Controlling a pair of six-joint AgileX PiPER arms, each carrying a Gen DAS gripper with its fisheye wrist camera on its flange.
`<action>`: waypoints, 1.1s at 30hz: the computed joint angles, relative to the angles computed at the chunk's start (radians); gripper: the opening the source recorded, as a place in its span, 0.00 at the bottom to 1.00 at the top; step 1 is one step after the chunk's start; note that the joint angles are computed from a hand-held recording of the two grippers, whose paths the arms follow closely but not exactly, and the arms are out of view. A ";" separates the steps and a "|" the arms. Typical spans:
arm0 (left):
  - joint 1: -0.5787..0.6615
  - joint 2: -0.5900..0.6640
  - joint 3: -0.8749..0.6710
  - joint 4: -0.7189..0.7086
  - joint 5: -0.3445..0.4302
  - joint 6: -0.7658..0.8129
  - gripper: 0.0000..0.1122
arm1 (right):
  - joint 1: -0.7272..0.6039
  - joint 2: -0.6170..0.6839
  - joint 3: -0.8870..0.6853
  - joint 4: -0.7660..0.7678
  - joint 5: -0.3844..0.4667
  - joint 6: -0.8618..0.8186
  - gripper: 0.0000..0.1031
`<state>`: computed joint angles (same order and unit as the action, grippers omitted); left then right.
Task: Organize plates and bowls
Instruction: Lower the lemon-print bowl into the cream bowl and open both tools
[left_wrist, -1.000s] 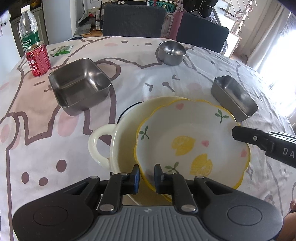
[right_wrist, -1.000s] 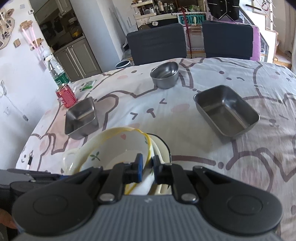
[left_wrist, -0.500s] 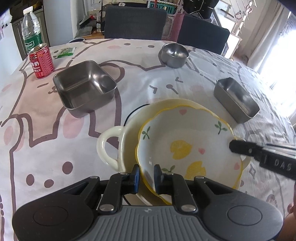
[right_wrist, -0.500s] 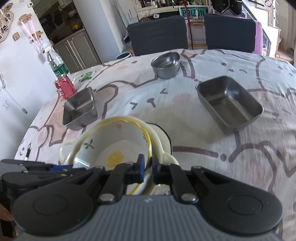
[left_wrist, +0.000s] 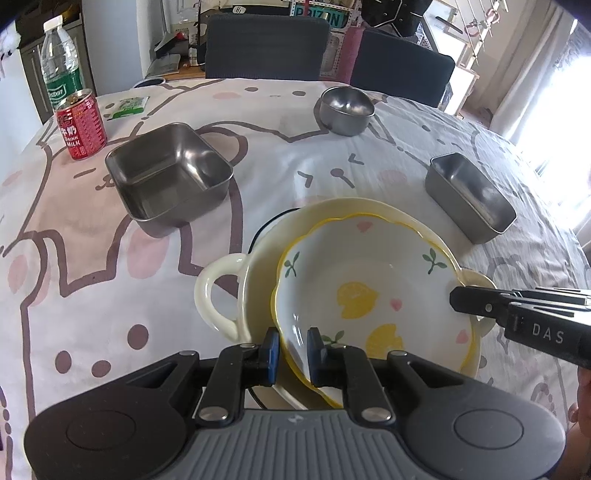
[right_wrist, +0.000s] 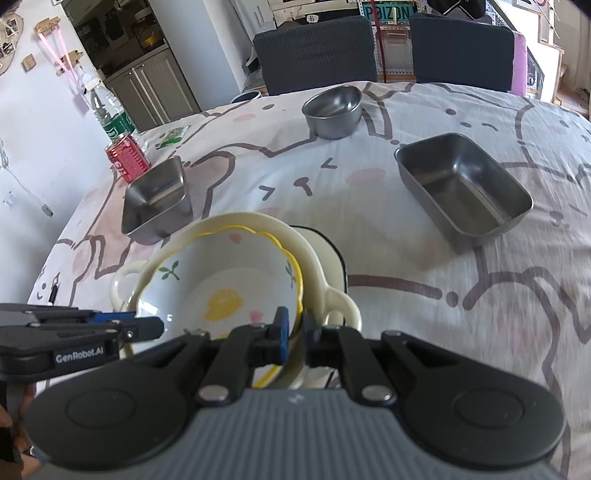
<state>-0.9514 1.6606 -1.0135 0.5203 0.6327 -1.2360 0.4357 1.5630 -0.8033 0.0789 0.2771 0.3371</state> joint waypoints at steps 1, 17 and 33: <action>-0.001 -0.001 -0.001 0.002 0.003 -0.003 0.15 | 0.001 0.002 -0.002 0.001 0.003 -0.001 0.09; 0.028 -0.029 0.019 -0.051 -0.026 0.036 0.14 | -0.027 0.022 -0.038 0.144 0.074 -0.184 0.10; 0.047 -0.064 0.020 -0.127 -0.016 0.109 0.16 | -0.026 0.026 -0.051 0.131 0.099 -0.191 0.11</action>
<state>-0.9046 1.5971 -0.9935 0.3930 0.6172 -1.1269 0.4102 1.5891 -0.8545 0.2098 0.3757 0.1457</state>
